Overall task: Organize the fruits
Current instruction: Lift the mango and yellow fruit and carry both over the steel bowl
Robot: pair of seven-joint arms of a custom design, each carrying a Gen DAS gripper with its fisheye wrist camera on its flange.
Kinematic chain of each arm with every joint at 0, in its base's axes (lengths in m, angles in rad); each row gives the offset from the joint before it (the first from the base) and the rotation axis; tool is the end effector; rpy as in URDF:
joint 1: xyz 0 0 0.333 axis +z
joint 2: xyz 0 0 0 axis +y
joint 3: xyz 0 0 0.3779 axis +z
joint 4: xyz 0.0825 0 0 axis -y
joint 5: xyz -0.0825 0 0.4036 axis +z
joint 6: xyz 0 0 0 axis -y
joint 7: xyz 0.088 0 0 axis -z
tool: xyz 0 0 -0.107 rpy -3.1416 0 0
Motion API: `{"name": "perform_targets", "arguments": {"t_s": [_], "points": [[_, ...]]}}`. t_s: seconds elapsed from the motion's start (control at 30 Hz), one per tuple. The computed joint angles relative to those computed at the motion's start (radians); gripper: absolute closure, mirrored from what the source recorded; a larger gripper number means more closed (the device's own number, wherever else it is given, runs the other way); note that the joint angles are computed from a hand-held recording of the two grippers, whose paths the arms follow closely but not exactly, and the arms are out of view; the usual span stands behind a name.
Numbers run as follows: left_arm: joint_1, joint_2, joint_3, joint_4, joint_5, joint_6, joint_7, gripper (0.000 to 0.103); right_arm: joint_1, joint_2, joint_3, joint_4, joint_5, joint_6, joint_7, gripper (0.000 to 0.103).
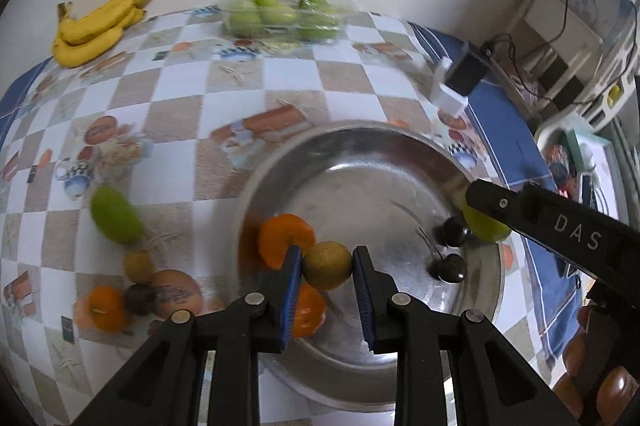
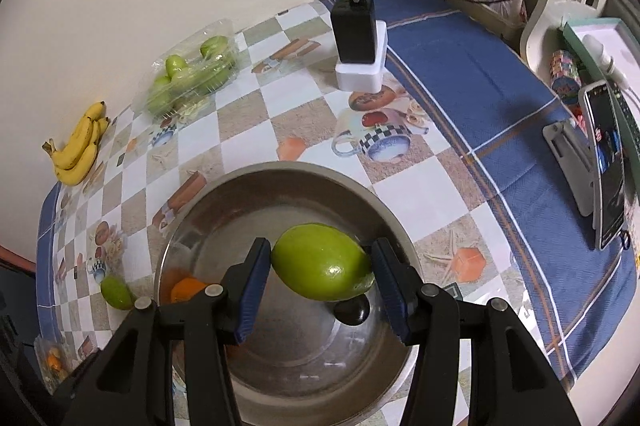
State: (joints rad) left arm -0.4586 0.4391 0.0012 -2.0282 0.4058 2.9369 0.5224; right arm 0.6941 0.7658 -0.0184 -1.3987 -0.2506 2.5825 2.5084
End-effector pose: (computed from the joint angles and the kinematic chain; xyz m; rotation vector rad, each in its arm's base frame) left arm 0.5940 -0.3208 0.3173 -2.2396 1.8080 -0.6675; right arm 0.6388 0.5231 0.3283 -1.8505 1.9833 -0.2453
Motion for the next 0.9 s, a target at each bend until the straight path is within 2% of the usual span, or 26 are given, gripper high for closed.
{"name": "perform_targets", "arguments": {"t_s": [0.33,0.67,0.9], "points": [[-0.006,0.051,0.005,0.025,-0.021,0.03,0.047,0.075,-0.031,0.064,0.054,0.06,0.078,-0.019,-0.089,0.049],[0.001,0.076,-0.017,0.049,-0.07,0.005,0.11,0.075,-0.031,0.107,0.062,0.114,0.13,-0.074,-0.141,0.048],[-0.002,0.08,-0.017,0.053,-0.088,-0.002,0.128,0.074,-0.025,0.106,0.055,0.116,0.136,-0.069,-0.147,0.048]]}}
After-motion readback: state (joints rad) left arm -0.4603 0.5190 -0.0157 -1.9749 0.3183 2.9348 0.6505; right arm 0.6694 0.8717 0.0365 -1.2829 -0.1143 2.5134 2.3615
